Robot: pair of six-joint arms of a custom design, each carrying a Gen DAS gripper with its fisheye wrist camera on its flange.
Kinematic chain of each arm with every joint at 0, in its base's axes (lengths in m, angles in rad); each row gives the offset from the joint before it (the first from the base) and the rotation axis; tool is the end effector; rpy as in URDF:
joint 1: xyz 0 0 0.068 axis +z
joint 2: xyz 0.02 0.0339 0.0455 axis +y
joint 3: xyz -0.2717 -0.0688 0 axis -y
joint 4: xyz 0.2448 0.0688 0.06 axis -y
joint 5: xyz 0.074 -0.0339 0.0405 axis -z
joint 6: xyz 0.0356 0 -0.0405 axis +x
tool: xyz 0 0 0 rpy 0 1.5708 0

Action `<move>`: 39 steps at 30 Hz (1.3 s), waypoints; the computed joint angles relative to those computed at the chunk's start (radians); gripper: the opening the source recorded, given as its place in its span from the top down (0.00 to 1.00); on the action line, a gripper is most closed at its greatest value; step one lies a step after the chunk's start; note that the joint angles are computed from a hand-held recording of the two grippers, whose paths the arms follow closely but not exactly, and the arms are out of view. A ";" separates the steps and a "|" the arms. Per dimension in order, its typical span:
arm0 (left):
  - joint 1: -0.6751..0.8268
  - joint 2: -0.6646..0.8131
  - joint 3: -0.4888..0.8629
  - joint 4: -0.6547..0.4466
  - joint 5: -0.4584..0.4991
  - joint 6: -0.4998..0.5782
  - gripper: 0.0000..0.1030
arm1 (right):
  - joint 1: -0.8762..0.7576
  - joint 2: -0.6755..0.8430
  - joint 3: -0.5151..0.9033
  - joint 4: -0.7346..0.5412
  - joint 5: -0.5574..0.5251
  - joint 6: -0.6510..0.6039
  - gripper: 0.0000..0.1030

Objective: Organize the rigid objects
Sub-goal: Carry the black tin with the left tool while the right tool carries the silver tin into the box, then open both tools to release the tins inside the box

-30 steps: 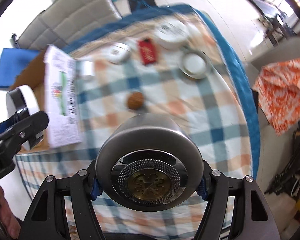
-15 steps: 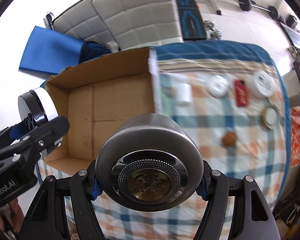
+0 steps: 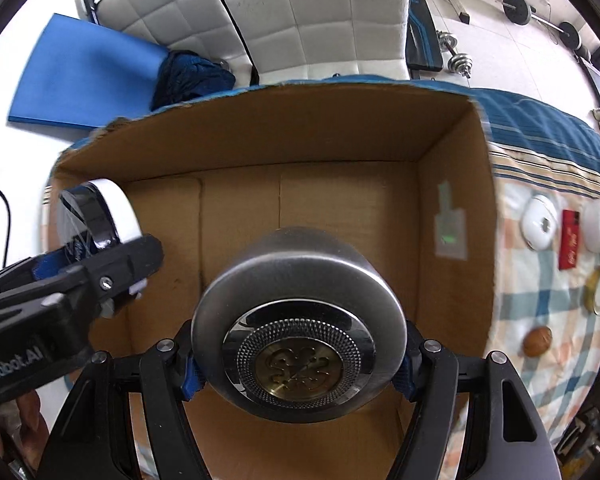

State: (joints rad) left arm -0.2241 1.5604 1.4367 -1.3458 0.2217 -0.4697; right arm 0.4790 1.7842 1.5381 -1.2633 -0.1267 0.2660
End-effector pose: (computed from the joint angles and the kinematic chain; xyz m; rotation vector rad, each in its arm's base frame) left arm 0.2698 -0.0695 0.3064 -0.3623 3.0779 -0.3778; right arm 0.2964 0.1590 0.2685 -0.3380 3.1045 0.2194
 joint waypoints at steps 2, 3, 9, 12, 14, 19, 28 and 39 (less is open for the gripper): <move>0.021 0.046 -0.032 0.038 0.032 0.028 0.29 | 0.003 0.047 0.006 0.026 0.013 -0.001 0.29; 0.030 0.067 -0.048 0.058 0.048 0.032 0.29 | 0.000 0.063 0.007 0.037 0.020 -0.005 0.29; 0.045 0.149 -0.098 0.138 0.121 0.029 0.29 | -0.016 0.158 0.029 0.079 0.037 -0.028 0.29; 0.037 0.162 -0.091 0.145 0.111 0.030 0.28 | -0.022 0.205 0.055 0.073 0.032 -0.049 0.29; 0.034 0.170 -0.082 0.142 0.119 0.026 0.28 | -0.022 0.227 0.066 0.076 0.046 -0.052 0.29; 0.039 0.181 -0.075 0.127 0.137 0.037 0.25 | -0.036 0.261 0.087 0.077 0.029 -0.060 0.28; 0.007 0.151 -0.063 0.079 0.073 0.002 0.23 | -0.029 0.278 0.173 -0.003 0.039 -0.084 0.19; -0.078 -0.046 -0.042 -0.046 -0.051 -0.107 0.00 | 0.014 0.078 0.052 -0.030 0.031 -0.038 0.00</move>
State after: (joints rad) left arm -0.3019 1.5141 1.3946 -1.3921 0.1710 -0.5768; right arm 0.4933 1.8625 1.5899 -1.2936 -0.0960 0.2279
